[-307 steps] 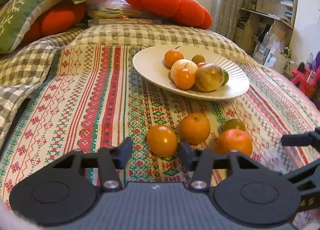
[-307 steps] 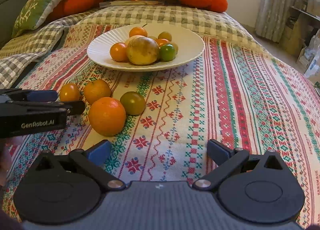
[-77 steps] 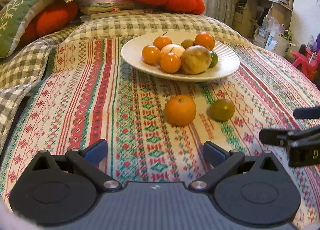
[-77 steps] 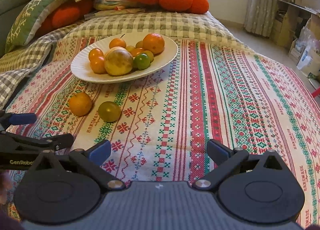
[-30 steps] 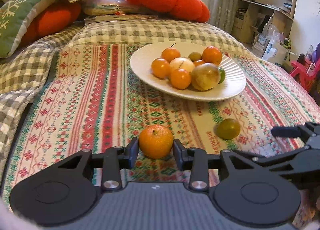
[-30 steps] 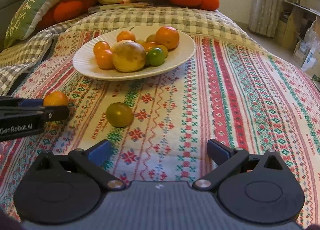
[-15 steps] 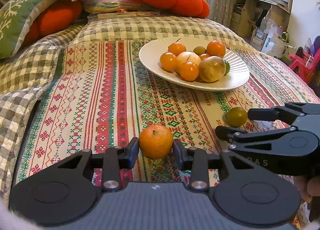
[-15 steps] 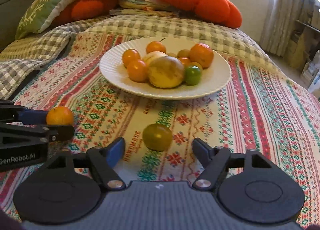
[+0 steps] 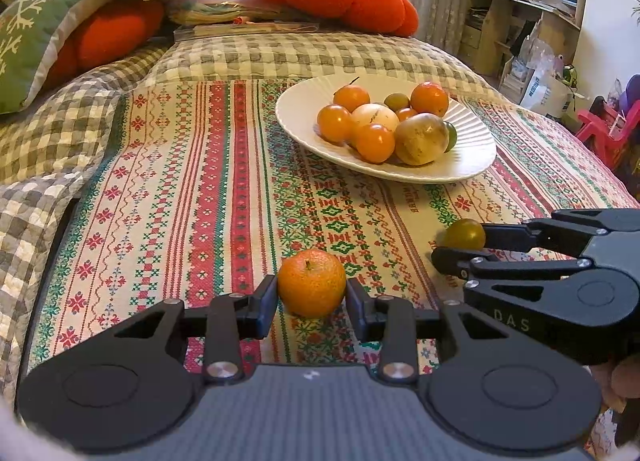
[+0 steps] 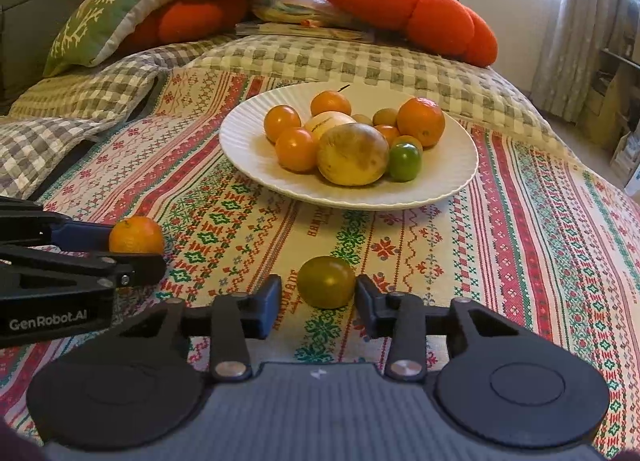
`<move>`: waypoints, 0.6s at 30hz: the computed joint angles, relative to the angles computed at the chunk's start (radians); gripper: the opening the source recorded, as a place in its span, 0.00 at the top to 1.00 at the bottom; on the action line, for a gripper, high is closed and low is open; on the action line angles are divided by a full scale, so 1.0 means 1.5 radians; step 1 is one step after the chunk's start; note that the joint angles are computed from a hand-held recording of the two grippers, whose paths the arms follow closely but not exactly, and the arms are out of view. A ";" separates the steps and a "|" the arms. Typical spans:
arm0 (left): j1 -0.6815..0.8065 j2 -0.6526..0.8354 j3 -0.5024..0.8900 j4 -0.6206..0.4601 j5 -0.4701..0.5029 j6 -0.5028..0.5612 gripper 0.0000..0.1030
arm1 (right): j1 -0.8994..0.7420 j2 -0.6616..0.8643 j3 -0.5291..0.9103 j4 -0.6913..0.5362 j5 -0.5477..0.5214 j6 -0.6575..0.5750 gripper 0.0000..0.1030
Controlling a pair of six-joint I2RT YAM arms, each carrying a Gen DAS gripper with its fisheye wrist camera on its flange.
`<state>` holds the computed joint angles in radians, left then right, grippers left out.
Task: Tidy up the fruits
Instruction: 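Close right tool on the dark green fruit while left tool holds the tangerine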
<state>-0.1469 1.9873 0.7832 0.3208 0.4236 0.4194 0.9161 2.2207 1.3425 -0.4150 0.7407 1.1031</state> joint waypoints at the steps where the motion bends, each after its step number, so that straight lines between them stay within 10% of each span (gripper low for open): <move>1: -0.002 0.001 0.000 0.001 -0.001 -0.001 0.72 | 0.000 -0.001 -0.001 0.001 0.000 -0.002 0.69; 18: -0.003 -0.004 0.016 -0.043 0.026 -0.029 0.72 | -0.002 -0.031 -0.031 0.025 -0.032 0.014 0.73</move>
